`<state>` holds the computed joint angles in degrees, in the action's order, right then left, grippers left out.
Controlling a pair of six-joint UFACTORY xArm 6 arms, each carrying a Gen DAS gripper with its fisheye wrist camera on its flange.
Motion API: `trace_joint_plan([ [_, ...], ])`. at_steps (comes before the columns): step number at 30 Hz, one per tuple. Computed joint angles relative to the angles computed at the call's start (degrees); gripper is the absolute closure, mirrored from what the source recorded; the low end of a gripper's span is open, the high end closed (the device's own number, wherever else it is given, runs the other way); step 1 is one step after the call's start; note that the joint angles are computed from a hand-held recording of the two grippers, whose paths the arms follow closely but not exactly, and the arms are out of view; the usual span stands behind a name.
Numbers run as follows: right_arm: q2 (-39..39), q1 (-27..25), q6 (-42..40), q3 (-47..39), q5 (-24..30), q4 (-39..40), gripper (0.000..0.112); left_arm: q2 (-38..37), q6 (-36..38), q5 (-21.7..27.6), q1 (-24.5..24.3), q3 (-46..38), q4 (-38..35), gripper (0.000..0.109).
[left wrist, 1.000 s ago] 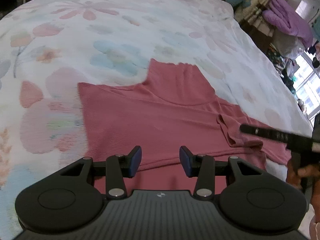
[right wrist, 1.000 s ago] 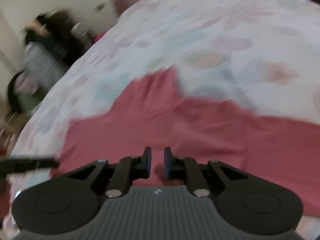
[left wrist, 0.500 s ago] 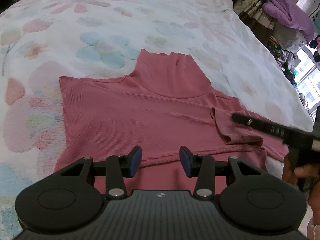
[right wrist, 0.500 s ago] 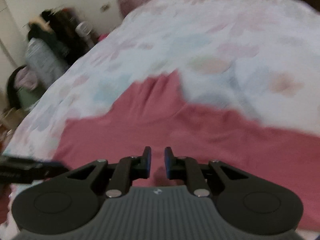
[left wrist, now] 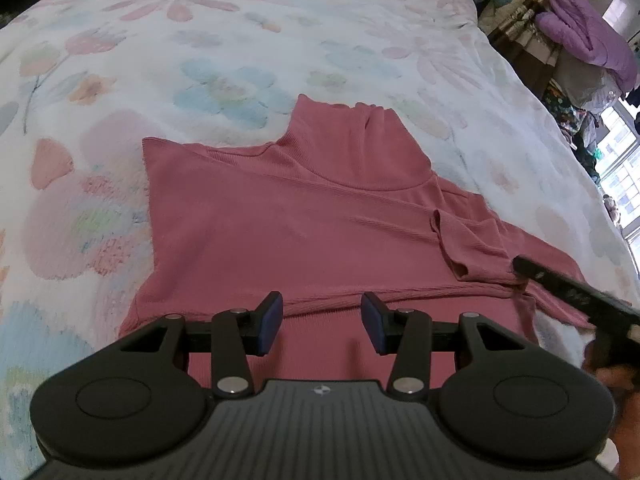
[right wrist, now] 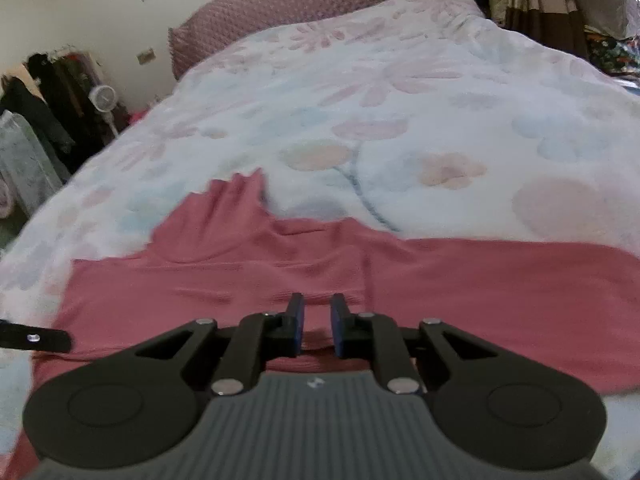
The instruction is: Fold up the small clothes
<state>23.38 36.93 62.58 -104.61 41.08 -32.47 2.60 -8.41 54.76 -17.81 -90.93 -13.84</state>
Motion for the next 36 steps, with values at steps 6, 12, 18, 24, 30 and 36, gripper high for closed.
trace_joint_plan([
  [6, -3.24, 0.27, -3.54, 6.54, -0.44, 4.23, 0.101, -1.60, -0.82, 0.13, -0.29, 1.00, 1.13, 0.055],
  [12, -19.24, -1.74, 11.41, 21.73, -2.76, -6.90, 0.084, -4.45, 0.04, -2.47, -1.07, 3.87, 6.70, 0.052],
  [18, -47.86, -9.80, 24.58, 46.77, 7.24, -12.57, 0.065, -6.80, 0.74, -2.08, -1.51, 6.77, 13.75, 0.052],
  [24, -68.86, -25.95, 27.20, 64.97, 7.62, -4.46, 0.062, -7.04, -5.80, 0.94, -0.78, 7.37, 15.47, 0.052],
  [30, -68.56, -39.59, 18.38, 72.35, -9.48, 8.57, 0.064, -8.50, -7.64, 3.05, -2.47, 7.67, 19.62, 0.052],
  [36, -60.24, -41.63, 13.71, 70.78, -17.14, 11.65, 0.084, -8.08, -9.55, 5.04, -3.11, 5.78, 22.15, 0.052],
])
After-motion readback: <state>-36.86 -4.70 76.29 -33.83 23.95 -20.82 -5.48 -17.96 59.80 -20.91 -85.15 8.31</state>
